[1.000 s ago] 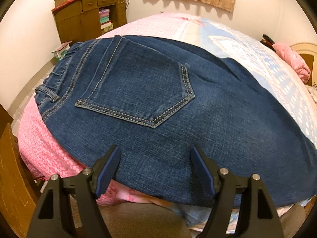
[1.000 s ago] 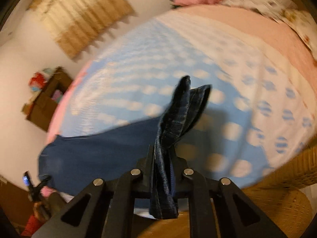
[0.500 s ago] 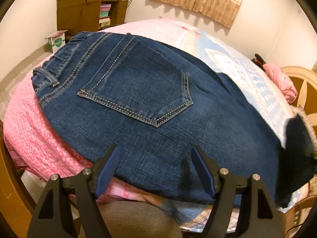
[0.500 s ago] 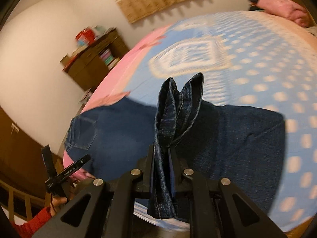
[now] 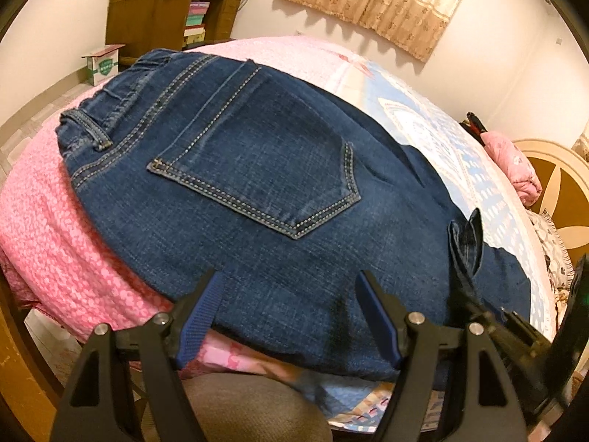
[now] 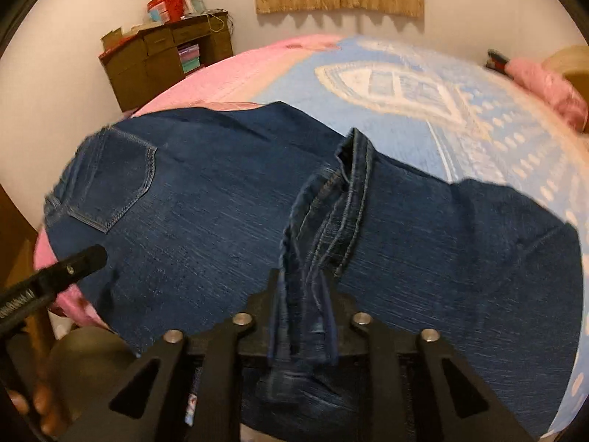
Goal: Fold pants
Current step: 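Lift the leg hems with the right tool and fold them over the seat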
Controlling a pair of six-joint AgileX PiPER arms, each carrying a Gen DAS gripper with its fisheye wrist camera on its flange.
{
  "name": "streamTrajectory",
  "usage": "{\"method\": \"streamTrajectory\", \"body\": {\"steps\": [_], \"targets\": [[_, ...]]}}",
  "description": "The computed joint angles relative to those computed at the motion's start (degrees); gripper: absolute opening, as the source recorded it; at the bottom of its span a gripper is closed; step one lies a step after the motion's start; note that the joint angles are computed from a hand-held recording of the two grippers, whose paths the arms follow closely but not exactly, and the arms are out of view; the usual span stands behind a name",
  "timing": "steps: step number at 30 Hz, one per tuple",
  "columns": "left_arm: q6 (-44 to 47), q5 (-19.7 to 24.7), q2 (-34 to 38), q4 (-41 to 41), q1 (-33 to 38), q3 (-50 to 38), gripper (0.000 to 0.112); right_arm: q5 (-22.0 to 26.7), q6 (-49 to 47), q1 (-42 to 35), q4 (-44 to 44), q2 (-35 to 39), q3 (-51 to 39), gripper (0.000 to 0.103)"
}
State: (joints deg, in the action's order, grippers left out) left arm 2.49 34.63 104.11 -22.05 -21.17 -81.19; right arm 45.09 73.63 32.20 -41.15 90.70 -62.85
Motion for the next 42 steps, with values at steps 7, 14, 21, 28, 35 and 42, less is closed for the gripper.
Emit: {"method": "streamTrajectory", "body": {"steps": [7,14,21,28,35,42], "targets": [[0.8,0.3,0.2,-0.4,0.4,-0.2,0.077,-7.0,9.0,5.5,-9.4,-5.8,3.9,0.083],[-1.0,0.4,0.6,1.0,-0.1,-0.8,0.077,-2.5,0.5,-12.8,2.1,-22.0,11.0,0.081],[-6.6,1.1,1.3,7.2,-2.7,-2.5,0.077,0.5,-8.3,-21.7,8.8,-15.1,11.6,0.082],[-4.8,0.7,1.0,5.0,-2.0,-1.7,0.077,12.7,5.2,-9.8,-3.2,-10.8,10.0,0.086],[-3.4,0.6,0.7,3.9,-1.5,-1.1,0.077,4.6,9.4,1.7,-9.6,-10.1,12.6,0.053],[1.0,2.7,-0.6,-1.5,2.4,-0.6,0.077,-1.2,3.4,0.4,-2.8,-7.9,12.1,0.048]]}}
